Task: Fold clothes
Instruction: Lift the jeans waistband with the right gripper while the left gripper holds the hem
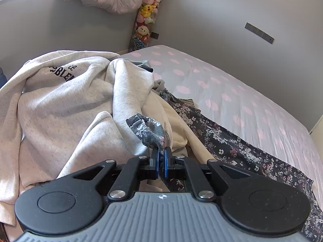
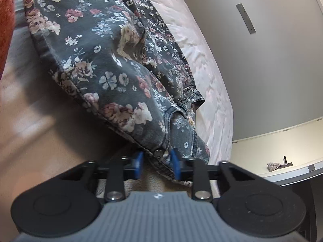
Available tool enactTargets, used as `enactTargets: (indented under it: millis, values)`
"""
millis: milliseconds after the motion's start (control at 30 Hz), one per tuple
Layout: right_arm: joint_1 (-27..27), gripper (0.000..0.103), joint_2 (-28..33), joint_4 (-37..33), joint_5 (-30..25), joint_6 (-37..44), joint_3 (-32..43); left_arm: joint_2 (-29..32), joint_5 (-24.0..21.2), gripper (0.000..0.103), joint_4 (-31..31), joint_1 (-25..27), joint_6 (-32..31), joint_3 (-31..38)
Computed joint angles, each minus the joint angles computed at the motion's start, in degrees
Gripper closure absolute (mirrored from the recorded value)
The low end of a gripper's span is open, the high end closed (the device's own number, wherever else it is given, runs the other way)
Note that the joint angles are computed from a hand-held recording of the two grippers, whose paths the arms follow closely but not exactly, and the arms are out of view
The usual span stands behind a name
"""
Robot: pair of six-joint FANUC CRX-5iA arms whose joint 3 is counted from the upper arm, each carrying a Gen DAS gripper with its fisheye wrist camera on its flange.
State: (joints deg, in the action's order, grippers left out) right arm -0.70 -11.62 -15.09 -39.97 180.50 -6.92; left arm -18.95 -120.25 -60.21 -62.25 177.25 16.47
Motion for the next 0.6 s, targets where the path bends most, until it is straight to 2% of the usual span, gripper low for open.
enactTargets:
  millis: [100,200,233,267,333,433,567,600]
  values:
    - [-1.99,0.085,-0.42,-4.17,-0.23,1.73,2.51,0.77,-0.92,0.100,-1.78,-1.10,-1.70,1.91]
    - [-3.25,0.087,-0.41,-5.45,-1.03,-0.56,5.89,2.31,-3.64,0.100,-3.96,-3.10,-4.40,4.83]
    - [-3.59,0.091,-0.30,-5.40,-1.16,-0.93,6.80,2.91,-4.95,0.100,-4.67,-3.90,-5.29,5.93]
    - [-3.86,0.103,-0.41,-4.95,-0.84,-1.25,7.11,3.36,-6.21,0.100,-5.09,-4.65,-5.66,6.77]
    - [-4.17,0.103,-0.21,-2.19,-0.15,-3.45,7.42,3.55,-8.16,0.100,-4.15,-5.66,-4.13,7.15]
    - [-6.62,0.103,1.72,-1.34,-4.58,-6.41,10.12,2.83,-8.26,0.100,1.36,-5.36,0.37,5.12]
    - [-7.56,0.102,1.60,-0.80,-7.28,-4.93,8.79,0.38,-5.61,0.100,7.57,-5.18,9.25,0.23]
    - [-7.72,0.099,1.47,-0.89,-7.89,-3.90,8.29,-0.01,-5.29,0.100,8.07,-5.25,10.15,-0.66]
